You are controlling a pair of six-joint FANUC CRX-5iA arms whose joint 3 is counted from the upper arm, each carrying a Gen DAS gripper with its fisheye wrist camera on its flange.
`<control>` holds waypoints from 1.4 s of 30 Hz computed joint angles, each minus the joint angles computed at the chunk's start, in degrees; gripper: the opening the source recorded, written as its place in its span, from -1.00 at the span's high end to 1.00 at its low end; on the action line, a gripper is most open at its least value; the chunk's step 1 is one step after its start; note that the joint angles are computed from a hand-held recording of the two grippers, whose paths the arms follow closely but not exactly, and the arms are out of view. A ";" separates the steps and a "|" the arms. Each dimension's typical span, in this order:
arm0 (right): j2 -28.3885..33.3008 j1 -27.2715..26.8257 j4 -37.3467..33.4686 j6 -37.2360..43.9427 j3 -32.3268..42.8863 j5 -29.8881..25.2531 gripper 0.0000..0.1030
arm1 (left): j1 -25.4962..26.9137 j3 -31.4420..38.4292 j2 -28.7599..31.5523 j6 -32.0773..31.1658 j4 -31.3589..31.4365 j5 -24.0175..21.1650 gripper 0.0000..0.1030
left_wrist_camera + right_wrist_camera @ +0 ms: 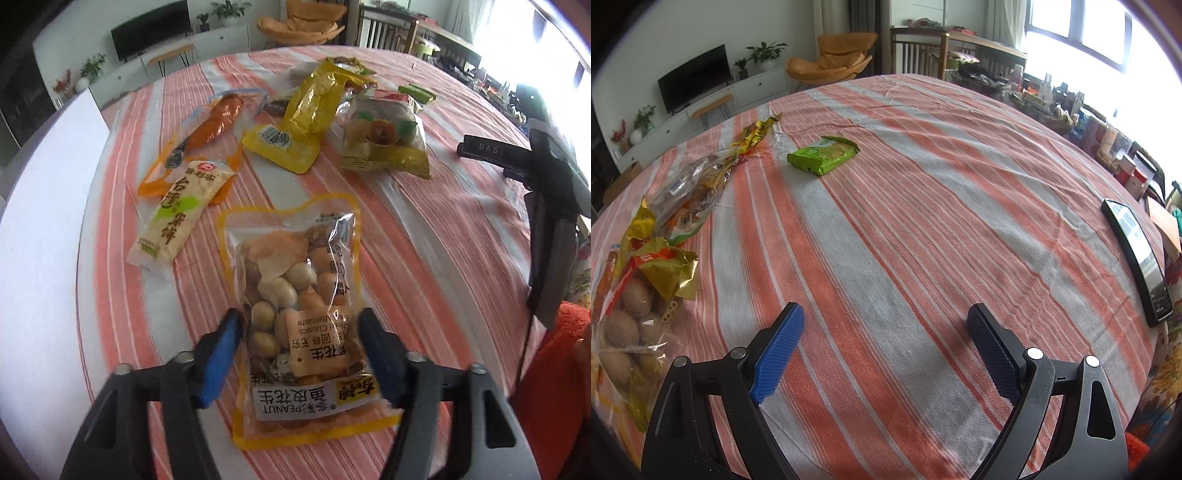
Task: Organize snacks
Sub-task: 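Close the left tool on the PEANUT bag and lift it, then grasp the clear bag of brown eggs with the right tool while the left tool holds the PEANUT bag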
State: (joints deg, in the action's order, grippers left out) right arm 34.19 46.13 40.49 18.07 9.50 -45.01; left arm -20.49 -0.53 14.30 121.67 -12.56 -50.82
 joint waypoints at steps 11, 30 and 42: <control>-0.14 0.11 0.10 -0.18 -0.20 0.00 -0.78 | -0.07 -1.97 0.03 6.76 -5.89 4.89 -1.00; -0.10 0.10 0.10 -0.15 -0.15 0.00 -0.78 | -1.35 -4.62 -2.14 9.93 -9.32 7.55 -1.00; -0.15 0.15 0.10 -0.21 -0.22 -0.01 -0.78 | -1.33 -4.63 -2.09 9.95 -9.35 7.62 -1.00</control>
State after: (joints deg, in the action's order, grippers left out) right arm 34.04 46.27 40.59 17.86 9.28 -45.02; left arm -21.82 -5.15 12.21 131.62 -21.91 -43.20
